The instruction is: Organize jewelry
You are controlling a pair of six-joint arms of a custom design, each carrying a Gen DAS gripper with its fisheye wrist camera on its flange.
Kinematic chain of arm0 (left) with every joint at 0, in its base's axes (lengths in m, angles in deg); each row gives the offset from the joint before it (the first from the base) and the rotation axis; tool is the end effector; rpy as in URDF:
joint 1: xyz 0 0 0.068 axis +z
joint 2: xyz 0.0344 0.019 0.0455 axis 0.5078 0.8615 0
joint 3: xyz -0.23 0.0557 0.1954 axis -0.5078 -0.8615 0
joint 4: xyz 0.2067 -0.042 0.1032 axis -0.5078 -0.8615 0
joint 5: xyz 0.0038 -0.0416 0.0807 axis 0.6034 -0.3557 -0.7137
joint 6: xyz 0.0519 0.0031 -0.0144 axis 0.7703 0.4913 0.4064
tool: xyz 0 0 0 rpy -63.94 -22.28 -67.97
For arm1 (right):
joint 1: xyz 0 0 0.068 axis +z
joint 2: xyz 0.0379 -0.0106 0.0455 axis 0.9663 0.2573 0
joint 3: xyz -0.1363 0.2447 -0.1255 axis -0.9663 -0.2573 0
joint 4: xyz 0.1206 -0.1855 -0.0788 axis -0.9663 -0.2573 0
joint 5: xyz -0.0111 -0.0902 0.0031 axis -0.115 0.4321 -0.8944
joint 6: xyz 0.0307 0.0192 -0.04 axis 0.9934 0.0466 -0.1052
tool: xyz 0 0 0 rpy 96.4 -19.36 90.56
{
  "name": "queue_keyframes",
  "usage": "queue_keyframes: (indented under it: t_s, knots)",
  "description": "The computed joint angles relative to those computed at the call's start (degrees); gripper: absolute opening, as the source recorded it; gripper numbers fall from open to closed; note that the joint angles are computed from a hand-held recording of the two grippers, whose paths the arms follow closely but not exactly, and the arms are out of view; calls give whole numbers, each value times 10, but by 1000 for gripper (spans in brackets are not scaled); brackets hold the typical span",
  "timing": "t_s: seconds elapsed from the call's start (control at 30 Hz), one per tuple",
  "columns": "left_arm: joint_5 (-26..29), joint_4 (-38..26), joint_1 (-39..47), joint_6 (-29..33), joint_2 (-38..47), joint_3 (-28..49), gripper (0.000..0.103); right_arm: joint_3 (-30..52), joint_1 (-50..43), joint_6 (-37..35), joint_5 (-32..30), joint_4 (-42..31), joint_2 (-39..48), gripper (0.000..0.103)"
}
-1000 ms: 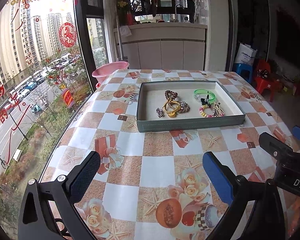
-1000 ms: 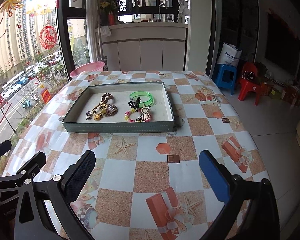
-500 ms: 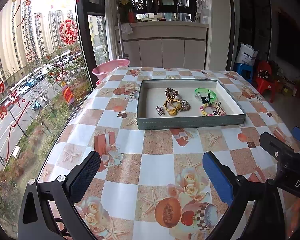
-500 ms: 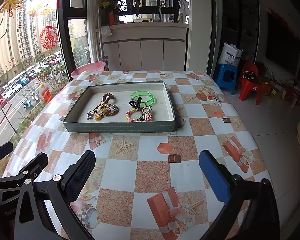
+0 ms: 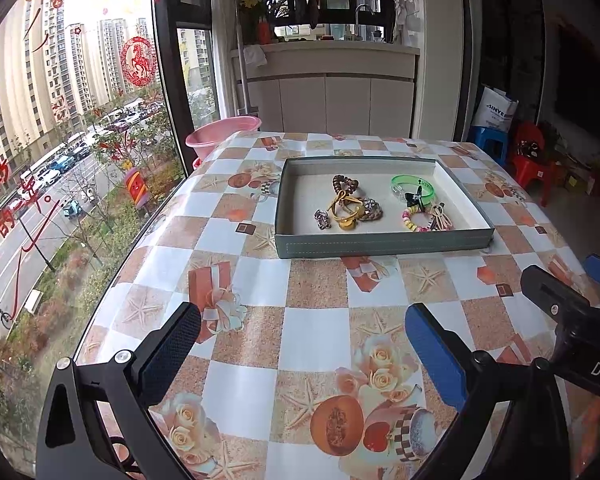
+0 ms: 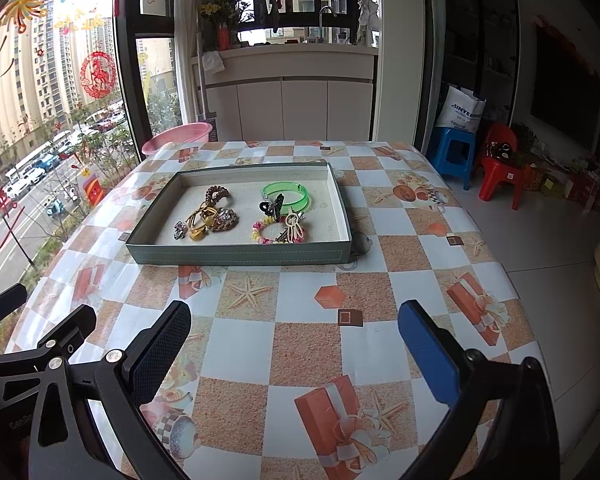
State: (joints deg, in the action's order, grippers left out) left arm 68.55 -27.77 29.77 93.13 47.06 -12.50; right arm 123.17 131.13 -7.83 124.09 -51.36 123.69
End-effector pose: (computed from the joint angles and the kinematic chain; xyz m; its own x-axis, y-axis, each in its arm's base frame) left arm 0.2782 -0.0124 0.2189 -0.5932 0.2954 -0.7488 0.3834 0.9216 0.0599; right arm 0.1868 0.2303 0.2323 -0.5957 0.2832 -0.7517 0.4132 0.9105 0.0155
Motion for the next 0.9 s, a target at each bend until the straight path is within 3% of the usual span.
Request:
queue_keyframes:
  t_s: [0.9]
  knots:
    - [-3, 1, -2, -2, 8, 1, 103, 6, -10, -24, -6, 11, 2, 103]
